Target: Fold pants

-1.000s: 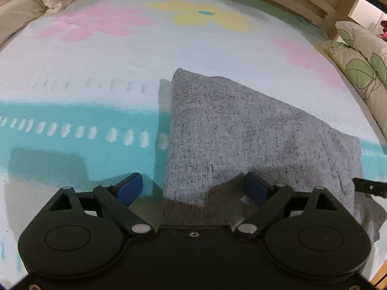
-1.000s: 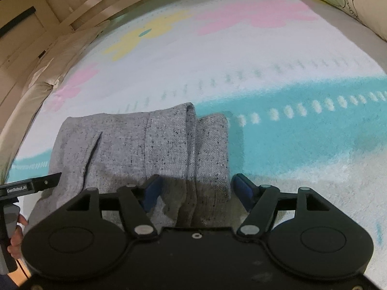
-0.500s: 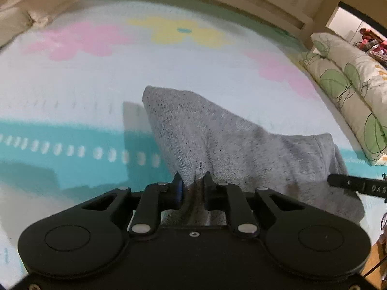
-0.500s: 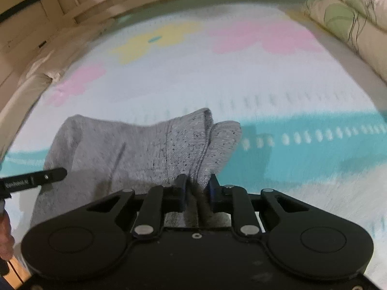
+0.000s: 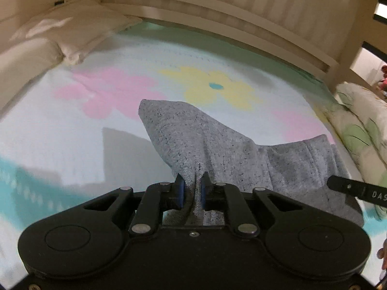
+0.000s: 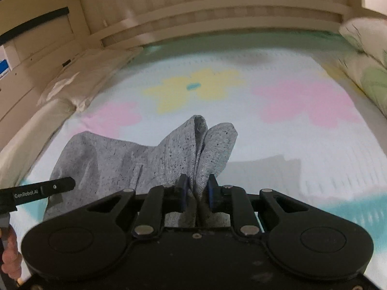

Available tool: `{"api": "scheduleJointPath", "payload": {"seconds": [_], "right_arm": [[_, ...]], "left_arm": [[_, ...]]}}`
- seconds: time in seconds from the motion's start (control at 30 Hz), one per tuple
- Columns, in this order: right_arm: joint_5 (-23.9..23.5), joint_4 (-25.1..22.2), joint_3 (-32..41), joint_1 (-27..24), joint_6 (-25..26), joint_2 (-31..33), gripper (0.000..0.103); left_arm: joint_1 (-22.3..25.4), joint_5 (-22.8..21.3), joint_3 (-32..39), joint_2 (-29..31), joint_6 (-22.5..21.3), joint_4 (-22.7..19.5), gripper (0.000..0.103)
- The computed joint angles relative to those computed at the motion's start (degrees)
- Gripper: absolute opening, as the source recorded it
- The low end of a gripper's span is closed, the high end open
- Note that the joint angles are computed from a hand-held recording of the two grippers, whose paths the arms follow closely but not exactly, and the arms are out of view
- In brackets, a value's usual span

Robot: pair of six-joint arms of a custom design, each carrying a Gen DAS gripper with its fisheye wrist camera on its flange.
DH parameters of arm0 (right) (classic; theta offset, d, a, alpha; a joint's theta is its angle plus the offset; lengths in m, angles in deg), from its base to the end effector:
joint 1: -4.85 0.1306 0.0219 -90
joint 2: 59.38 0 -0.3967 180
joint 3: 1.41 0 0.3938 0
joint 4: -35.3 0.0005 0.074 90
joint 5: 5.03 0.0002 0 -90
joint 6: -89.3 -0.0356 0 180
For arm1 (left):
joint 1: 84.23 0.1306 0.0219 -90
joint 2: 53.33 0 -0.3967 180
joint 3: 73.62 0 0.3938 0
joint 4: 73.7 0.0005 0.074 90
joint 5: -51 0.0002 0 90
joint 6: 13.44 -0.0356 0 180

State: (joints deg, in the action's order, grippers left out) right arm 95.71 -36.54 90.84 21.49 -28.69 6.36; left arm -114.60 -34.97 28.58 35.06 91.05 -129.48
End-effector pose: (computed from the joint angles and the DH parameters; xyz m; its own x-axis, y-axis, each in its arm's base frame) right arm 0.2778 0.0756 0.5904 -0.6748 0.2796 -0.6830 0.1822 0.9599 0.2129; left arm 0.4078 -0.2425 0.5478 -0.6961 0.1186 -0.7081 0.3876 0.8923 -0.2315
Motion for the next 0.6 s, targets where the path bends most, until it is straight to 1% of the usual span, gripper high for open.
{"api": "scheduleJointPath", "payload": {"seconds": [0.07, 0.13, 0.2, 0.23, 0.27, 0.3, 0.33, 0.37, 0.4, 0.43, 0.47, 0.5, 0.6], "right_arm": [[-0.65, 2.45, 2.05, -1.61, -0.05, 3.45, 0.017], [-0.76, 5.15, 2.87, -2.53, -0.59, 6.13, 0.017], [-0.79, 7.45, 3.53, -3.36, -0.7, 8.69, 0.019], [-1.45, 7.96, 3.72, -4.05, -0.82, 10.06, 0.02], [-2.39, 7.39, 4.4, -4.94, -1.3, 11.97, 0.027], [-1.82, 5.67, 5.4, -5.4, -2.84, 14.19, 0.027], [-0.54, 4.08, 5.26, -5.9, -4.72, 15.24, 0.027], [1.29, 2.88, 4.6, -6.0, -6.72, 15.62, 0.027], [3.28, 1.11, 4.54, -5.73, -8.51, 16.4, 0.029], [3.99, -0.78, 4.62, -5.94, -9.21, 17.01, 0.03], [3.97, -1.66, 4.72, -6.11, -9.14, 17.27, 0.03], [3.79, -1.34, 4.55, -6.11, -8.41, 17.08, 0.03], [5.59, 0.49, 5.22, -4.23, -5.16, 16.54, 0.03]], "left_arm": [[0.55, -2.09, 4.7, 4.13, -1.82, -0.2, 0.017], [1.05, -3.08, 8.13, 7.57, -2.53, -0.32, 0.017], [1.9, -2.98, 10.48, 10.55, -2.92, -0.85, 0.02], [2.33, -3.03, 11.4, 12.1, -3.21, -1.16, 0.026], [2.59, -4.12, 12.46, 13.74, -3.44, -2.33, 0.029], [2.82, -6.1, 13.45, 15.32, -3.23, -4.23, 0.029], [3.18, -7.93, 13.95, 16.36, -2.62, -6.27, 0.026], [3.32, -9.98, 13.83, 17.06, -1.47, -7.49, 0.02], [3.3, -11.11, 12.92, 16.78, -0.67, -7.57, 0.019], [3.42, -11.49, 12.12, 16.46, -0.21, -7.38, 0.019], [3.5, -10.94, 11.62, 16.1, -0.45, -7.2, 0.019], [3.47, -10.5, 11.67, 15.89, -0.98, -7.27, 0.019], [2.8, -12.11, 14.0, 15.71, -1.69, -7.69, 0.02]]}}
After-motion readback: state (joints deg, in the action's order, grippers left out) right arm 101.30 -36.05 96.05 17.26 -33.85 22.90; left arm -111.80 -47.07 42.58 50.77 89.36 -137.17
